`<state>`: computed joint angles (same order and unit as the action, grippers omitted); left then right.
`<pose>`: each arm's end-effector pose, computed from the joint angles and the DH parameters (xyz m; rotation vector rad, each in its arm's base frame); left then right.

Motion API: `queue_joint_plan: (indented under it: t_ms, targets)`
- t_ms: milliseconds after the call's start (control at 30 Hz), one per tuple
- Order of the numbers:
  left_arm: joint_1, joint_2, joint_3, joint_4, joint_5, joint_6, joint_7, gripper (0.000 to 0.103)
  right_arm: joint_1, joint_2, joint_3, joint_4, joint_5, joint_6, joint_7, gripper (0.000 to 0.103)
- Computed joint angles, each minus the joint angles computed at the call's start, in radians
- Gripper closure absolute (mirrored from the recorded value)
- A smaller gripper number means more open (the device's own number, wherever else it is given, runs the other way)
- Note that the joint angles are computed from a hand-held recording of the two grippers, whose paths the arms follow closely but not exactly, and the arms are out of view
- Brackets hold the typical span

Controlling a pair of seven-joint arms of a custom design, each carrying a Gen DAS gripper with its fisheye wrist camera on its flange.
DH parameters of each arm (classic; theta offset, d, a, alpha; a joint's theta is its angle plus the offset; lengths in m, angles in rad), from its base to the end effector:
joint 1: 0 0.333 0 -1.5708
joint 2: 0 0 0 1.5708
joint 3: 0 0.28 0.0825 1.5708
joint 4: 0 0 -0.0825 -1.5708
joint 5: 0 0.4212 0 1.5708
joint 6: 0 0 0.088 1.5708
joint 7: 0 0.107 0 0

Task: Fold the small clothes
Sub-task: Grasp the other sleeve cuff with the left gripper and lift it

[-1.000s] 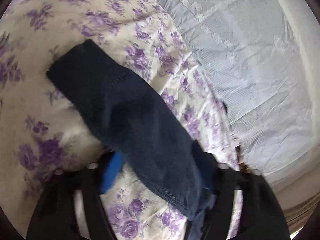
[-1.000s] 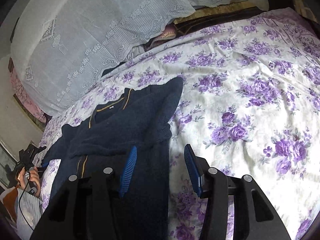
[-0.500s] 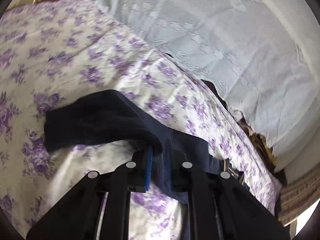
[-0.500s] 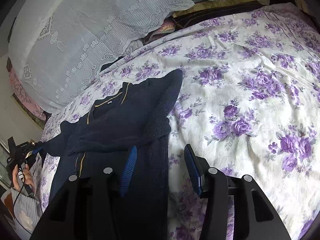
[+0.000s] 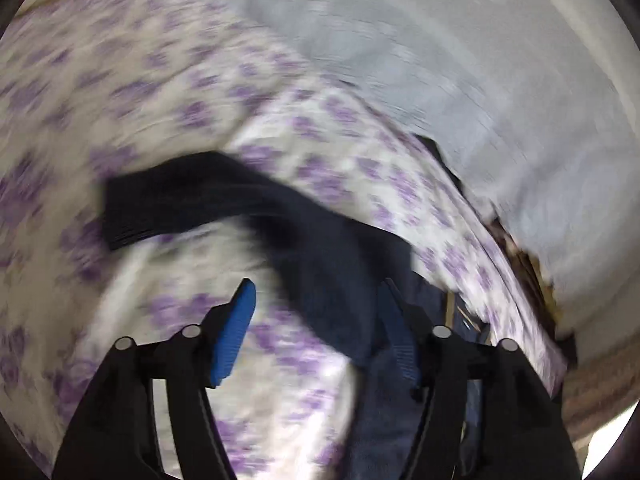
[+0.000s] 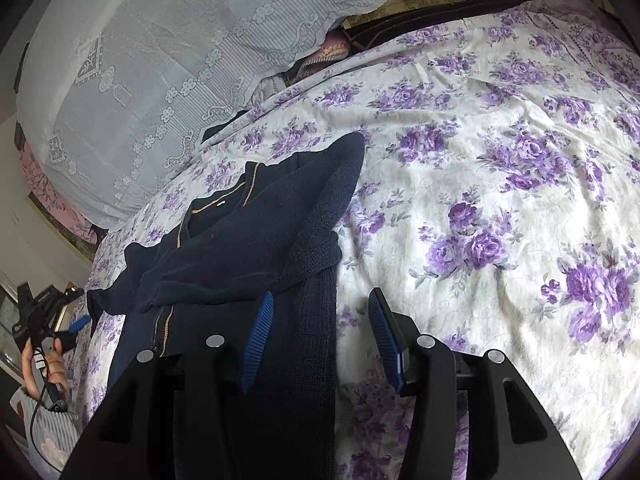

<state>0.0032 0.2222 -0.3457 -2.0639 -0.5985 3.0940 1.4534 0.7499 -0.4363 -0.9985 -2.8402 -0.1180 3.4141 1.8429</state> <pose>0.6230 -0.1651 0.3574 -2.3096 1.5280 -1.2146 0.4350 -0.0646 0.3064 -1.1559 1.9649 -0.4034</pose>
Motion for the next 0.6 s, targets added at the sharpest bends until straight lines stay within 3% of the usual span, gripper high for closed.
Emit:
queue_joint_plan:
  t_ms: [100, 133, 167, 200, 233, 267, 300, 333, 367, 400, 433, 533, 567, 600]
  targets:
    - [0.094, 0.023, -0.079, 0.025, -0.157, -0.008, 0.092, 0.041, 0.008, -0.003, -0.009, 0.003, 0.0, -0.006, -0.003, 0.052]
    - [0.096, 0.029, -0.076, 0.038, -0.176, -0.01, 0.1, 0.04, 0.012, -0.003, -0.012, 0.004, 0.001, -0.006, -0.005, 0.052]
    - [0.08, 0.037, -0.053, 0.055, -0.172, -0.016, 0.084, 0.037, 0.013, -0.004, -0.013, 0.003, 0.003, -0.006, -0.008, 0.051]
    - [0.034, 0.045, 0.004, 0.071, -0.134, -0.027, 0.026, 0.032, 0.016, -0.006, -0.017, 0.004, 0.005, -0.007, -0.011, 0.051]
    - [0.011, 0.067, 0.047, 0.097, -0.054, -0.043, -0.081, 0.032, 0.019, -0.006, -0.018, 0.005, 0.007, -0.008, -0.014, 0.051]
    - [0.01, 0.086, 0.055, 0.12, -0.038, -0.056, -0.119, 0.032, 0.021, -0.007, -0.02, 0.005, 0.009, -0.008, -0.017, 0.05]
    - [0.043, 0.122, 0.028, 0.161, -0.093, -0.085, -0.1, 0.032, 0.027, -0.011, -0.027, 0.005, 0.01, -0.007, -0.021, 0.05]
    - [0.072, 0.144, -0.001, 0.185, -0.126, -0.102, -0.09, 0.036, 0.029, -0.012, -0.029, 0.004, 0.012, -0.007, -0.024, 0.05]
    - [0.12, 0.171, -0.052, 0.206, -0.194, -0.112, -0.041, 0.054, 0.032, -0.014, -0.032, 0.004, 0.015, -0.006, -0.027, 0.05]
    - [0.173, 0.201, -0.108, 0.232, -0.279, -0.132, 0.042, 0.063, 0.032, -0.014, -0.031, 0.004, 0.018, -0.006, -0.03, 0.05]
    - [0.192, 0.209, -0.13, 0.237, -0.319, -0.137, 0.078, 0.067, 0.034, -0.016, -0.034, 0.004, 0.02, -0.007, -0.033, 0.05]
    - [0.17, 0.196, -0.118, 0.219, -0.364, -0.104, 0.126, 0.082, 0.036, -0.018, -0.033, 0.004, 0.028, -0.007, -0.04, 0.05]
    - [0.161, 0.188, -0.115, 0.211, -0.37, -0.085, 0.142, 0.092, 0.037, -0.019, -0.034, 0.004, 0.03, -0.006, -0.042, 0.05]
    - [0.14, 0.172, -0.096, 0.197, -0.353, -0.064, 0.134, 0.093, 0.038, -0.019, -0.035, 0.004, 0.031, -0.007, -0.044, 0.05]
